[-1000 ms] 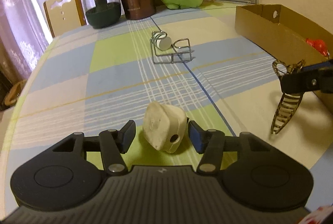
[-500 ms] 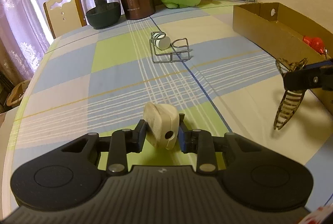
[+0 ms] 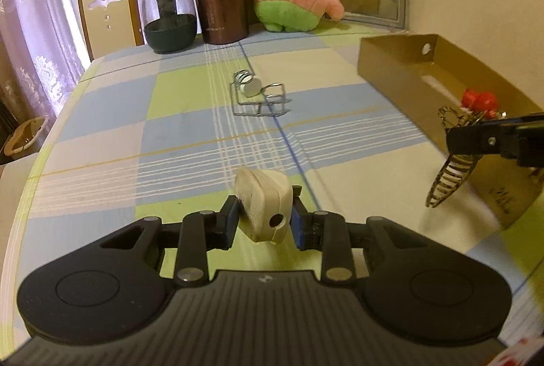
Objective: Organize rigid objects
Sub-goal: 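Carry the plug adapter and hair clip over the cardboard box with both tools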
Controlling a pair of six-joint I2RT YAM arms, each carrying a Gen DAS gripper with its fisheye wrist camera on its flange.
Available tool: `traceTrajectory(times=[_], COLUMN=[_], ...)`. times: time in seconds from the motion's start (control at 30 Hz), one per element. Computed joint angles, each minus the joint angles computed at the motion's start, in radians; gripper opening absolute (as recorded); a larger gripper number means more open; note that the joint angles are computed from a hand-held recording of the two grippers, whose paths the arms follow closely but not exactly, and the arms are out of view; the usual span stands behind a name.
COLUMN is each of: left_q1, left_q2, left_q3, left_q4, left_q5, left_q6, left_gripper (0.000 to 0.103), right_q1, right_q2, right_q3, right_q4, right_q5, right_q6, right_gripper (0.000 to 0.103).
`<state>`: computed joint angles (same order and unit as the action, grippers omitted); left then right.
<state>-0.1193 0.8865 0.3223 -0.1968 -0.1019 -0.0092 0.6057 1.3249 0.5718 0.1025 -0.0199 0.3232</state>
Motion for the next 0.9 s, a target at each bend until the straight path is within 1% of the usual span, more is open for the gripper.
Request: traceTrajectory(times=[0.07, 0.23, 0.33, 0.43, 0.57, 0.67, 0.8, 0.9], left_q1=[-0.052, -0.232, -0.353, -0.479, -0.631, -0.709, -0.789, -0.835], left_q2=[-0.045, -0.131, -0.143, -0.129, -0.065, -0.012, 0.064, 0.125], left_q3=[0.008, 0.042, 0.073, 0.108, 0.164, 0.204, 0.261, 0.302], left_q4=[-0.051, -0.179, -0.233, -0.264, -0.269, -0.256, -0.232, -0.208], left_q5=[-0.030, -0.131, -0.193, -0.259, -0.329, -0.359, -0.382, -0.396], left_q6=[-0.039, -0.176, -0.268, -0.341, -0.426, -0.467, -0.510, -0.530], left_gripper=[0.027, 0.027, 0.027, 0.027, 0.027, 0.027, 0.027, 0.027], right_q1=[-0.008, -0.048, -0.079, -0.129, -0.219, -0.312, -0.477, -0.612], right_q2=[-0.051, -0.204, -0.303, -0.406, -0.535, -0.612, -0.677, -0.694], right_q3=[-0.018, -0.054, -0.066, -0.072, -0.075, -0.066, -0.038, -0.018], right_q4=[-0.029, -0.130, -0.211, -0.299, -0.417, -0.502, -0.597, -0.648], right_q5=[0.006, 0.009, 0.008, -0.001, -0.036, -0.080, -0.175, -0.260], right_q6=[0.001, -0.001, -0.004, -0.020, -0.054, -0.102, -0.185, -0.253], right_gripper=[0.027, 0.027, 0.027, 0.027, 0.027, 0.027, 0.027, 0.027])
